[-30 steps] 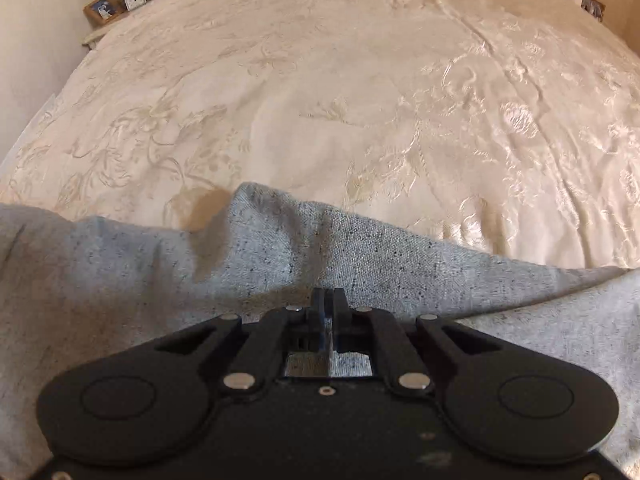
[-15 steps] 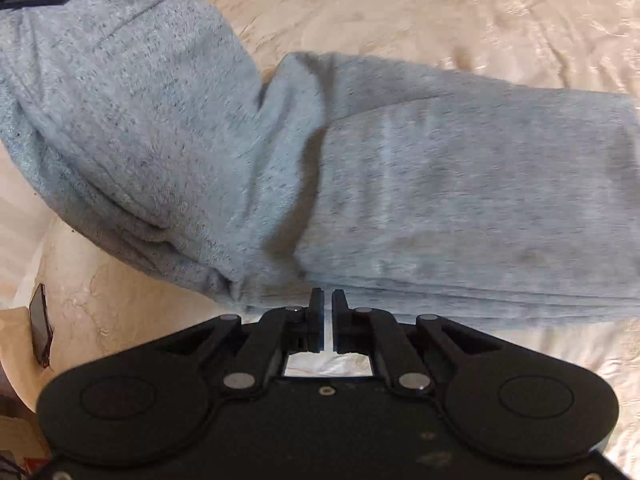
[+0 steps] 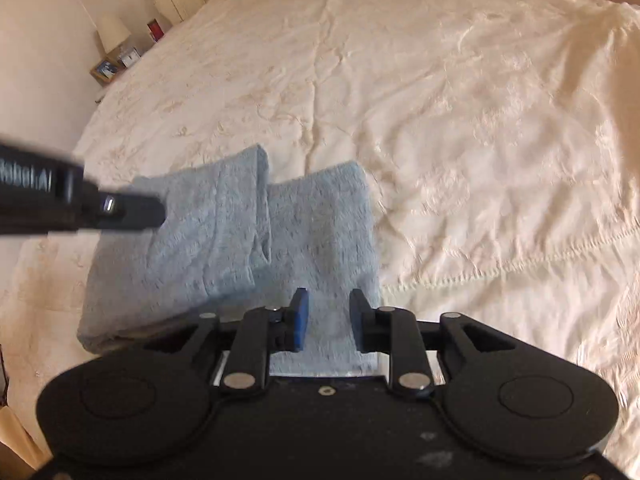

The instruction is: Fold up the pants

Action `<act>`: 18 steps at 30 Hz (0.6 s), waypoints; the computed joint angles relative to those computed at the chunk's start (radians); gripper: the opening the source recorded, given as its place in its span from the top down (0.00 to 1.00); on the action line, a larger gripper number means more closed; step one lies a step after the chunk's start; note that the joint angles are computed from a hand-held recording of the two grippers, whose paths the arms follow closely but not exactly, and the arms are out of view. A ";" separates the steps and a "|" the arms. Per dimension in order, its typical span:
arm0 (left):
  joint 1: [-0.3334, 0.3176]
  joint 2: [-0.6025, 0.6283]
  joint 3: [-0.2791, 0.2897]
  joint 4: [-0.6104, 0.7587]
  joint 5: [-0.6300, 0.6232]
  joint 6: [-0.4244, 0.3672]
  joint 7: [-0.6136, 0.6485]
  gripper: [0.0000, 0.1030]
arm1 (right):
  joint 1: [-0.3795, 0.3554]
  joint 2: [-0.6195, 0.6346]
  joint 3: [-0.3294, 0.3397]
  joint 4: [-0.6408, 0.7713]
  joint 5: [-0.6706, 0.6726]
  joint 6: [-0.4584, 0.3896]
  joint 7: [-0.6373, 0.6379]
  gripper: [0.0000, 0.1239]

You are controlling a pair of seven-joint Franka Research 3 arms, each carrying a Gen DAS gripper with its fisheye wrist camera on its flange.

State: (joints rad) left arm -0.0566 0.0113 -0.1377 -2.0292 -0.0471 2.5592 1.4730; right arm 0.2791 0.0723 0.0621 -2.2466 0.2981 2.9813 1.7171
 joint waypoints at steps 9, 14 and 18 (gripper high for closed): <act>0.100 -0.057 0.070 -0.073 0.350 -0.129 -0.252 0.83 | -0.064 0.300 0.070 0.414 0.326 -0.251 -0.349 0.70; 0.133 -0.092 0.083 -0.114 0.327 -0.150 -0.257 0.83 | -0.096 0.384 0.089 0.514 0.384 -0.354 -0.321 0.67; 0.142 -0.090 0.086 -0.121 0.294 -0.141 -0.228 0.83 | -0.095 0.404 0.106 0.545 0.406 -0.359 -0.333 0.89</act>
State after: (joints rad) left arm 0.0859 -0.0786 -0.0519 -2.1507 0.2467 2.4184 1.2453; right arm 0.1844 0.4762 0.1679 -1.7016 0.7044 2.6225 1.3838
